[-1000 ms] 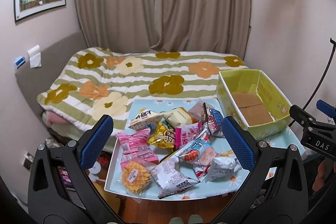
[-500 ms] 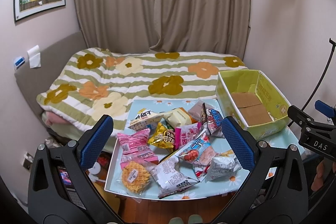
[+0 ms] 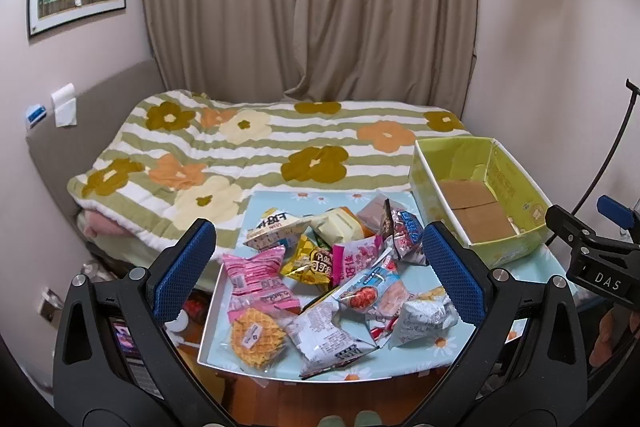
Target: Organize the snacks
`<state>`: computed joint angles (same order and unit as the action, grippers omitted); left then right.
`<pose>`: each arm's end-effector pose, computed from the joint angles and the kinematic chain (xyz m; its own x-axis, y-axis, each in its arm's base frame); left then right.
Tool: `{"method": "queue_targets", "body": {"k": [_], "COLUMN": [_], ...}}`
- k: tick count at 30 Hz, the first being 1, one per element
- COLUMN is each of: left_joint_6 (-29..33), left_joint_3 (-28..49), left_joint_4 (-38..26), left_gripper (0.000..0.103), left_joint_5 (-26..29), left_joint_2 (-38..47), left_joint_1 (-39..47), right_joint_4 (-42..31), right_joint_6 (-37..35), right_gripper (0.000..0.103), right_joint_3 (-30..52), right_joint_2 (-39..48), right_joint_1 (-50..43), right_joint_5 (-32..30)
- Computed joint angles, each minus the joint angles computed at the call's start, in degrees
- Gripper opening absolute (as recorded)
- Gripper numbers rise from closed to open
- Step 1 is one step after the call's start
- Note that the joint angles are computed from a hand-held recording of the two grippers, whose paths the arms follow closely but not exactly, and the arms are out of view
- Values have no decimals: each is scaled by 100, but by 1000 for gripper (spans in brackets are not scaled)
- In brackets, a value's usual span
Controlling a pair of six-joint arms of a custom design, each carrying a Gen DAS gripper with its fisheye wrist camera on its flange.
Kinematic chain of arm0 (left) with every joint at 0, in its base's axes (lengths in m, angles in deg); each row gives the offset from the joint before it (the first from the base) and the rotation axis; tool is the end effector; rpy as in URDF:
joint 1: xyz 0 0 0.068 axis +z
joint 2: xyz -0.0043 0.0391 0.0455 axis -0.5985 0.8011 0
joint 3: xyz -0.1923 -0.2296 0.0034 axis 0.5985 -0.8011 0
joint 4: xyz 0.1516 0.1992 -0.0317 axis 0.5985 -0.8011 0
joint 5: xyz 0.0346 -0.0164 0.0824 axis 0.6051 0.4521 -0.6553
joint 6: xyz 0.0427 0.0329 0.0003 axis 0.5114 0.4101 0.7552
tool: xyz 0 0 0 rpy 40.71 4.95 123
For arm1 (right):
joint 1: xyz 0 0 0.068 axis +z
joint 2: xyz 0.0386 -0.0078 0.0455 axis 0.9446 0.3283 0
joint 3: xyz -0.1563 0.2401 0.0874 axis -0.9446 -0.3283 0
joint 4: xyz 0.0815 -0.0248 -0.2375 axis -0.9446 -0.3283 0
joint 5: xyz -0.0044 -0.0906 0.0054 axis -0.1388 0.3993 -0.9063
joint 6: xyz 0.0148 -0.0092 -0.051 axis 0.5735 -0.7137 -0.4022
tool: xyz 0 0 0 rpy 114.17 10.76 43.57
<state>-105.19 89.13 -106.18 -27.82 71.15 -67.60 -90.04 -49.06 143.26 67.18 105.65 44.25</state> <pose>0.2228 -0.1128 0.3682 -0.5500 -0.0408 -0.8342 -0.0812 0.9967 0.0048 0.2697 0.1684 0.3287 -0.5637 -0.0007 -0.8260 -0.0280 0.9994 0.0183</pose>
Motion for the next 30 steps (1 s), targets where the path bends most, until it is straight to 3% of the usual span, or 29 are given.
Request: {"method": "queue_targets", "body": {"k": [22,26,30], "left_joint_6": [102,258,356], "left_joint_3": [-75,-63,-345], "left_joint_4": [-11,-166,-122], "left_gripper": [103,103,103], "left_joint_5": [185,536,1269], "left_joint_2": [-204,-150,-13], "left_joint_1": [240,515,930], "right_joint_4": [9,17,186], "right_joint_6": [38,46,82], "right_gripper": [102,102,102], "right_joint_3": [53,22,-217], "right_joint_2": [-70,40,210], "right_joint_1": [5,-120,-218], "right_joint_5": [-131,-424,-717]}}
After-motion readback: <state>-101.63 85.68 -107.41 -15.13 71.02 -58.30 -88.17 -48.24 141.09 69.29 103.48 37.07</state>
